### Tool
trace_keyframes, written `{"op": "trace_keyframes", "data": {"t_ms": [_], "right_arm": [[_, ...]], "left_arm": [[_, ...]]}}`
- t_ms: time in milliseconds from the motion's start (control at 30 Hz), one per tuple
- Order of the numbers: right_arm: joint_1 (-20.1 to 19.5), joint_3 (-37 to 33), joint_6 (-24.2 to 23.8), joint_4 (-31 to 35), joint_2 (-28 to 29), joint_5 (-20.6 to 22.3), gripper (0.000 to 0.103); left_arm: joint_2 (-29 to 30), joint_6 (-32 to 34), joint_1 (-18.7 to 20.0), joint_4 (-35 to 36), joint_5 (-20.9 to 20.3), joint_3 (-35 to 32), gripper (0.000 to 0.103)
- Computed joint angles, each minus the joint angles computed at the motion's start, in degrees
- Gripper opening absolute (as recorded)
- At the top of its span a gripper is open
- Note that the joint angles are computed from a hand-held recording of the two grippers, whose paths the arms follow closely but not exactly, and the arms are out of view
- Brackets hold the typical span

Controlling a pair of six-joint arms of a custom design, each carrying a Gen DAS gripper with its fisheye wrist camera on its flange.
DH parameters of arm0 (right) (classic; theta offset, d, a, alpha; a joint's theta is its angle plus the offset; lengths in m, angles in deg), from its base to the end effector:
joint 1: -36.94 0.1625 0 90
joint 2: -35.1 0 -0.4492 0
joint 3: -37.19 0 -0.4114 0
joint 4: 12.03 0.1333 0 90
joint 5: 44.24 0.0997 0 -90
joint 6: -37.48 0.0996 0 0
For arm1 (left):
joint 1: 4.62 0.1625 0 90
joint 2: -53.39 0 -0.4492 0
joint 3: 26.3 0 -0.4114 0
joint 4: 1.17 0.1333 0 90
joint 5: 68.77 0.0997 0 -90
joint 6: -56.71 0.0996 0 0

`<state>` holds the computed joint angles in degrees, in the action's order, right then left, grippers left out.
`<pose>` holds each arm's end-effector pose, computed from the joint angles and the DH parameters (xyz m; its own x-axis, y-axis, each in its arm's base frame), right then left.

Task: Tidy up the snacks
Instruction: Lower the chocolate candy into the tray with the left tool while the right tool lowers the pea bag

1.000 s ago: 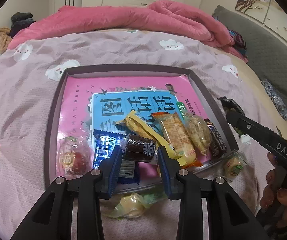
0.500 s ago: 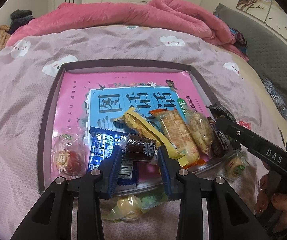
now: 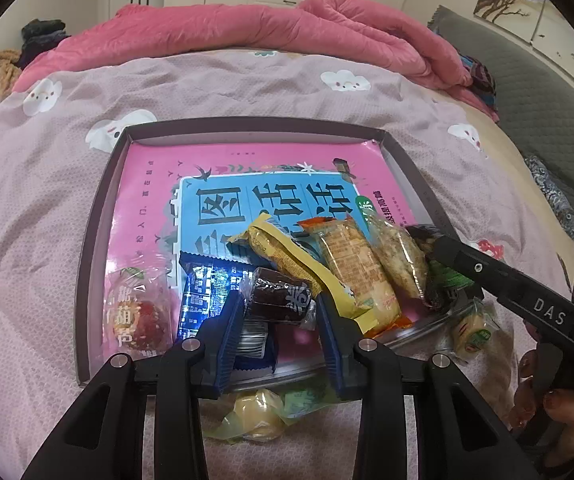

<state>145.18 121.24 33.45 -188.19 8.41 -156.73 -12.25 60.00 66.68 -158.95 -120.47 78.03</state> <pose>0.3267 -0.6872 -0.0148 -0.9136 -0.1724 0.3682 -0.3393 0.8222 -0.4570 -0.0177 -0.6607 0.2947 -0.8225 0.0137 -0.5686 0.3279 0.8283 -0.4543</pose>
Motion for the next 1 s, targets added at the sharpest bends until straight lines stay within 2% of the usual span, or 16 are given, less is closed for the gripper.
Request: {"op": "trace_keyframes", "data": {"t_ms": [633,867,1000], "right_arm": [[0.15,1.19,-0.17,-1.81,-1.09,1.52,0.050],[-0.02,2.56,0.36,-3.53,-2.08,2.31,0.056],[-0.05,3.15,0.23,-4.23,-2.50,2.61,0.058]], "left_arm": [[-0.16,-0.41,-0.16,0.20,0.34,0.03,0.040],[-0.73,-0.35,-0.45,-0.23,0.56,0.48,0.043],[-1.13,-0.54,-0.60,-0.46,0.45,0.74,0.051]]}}
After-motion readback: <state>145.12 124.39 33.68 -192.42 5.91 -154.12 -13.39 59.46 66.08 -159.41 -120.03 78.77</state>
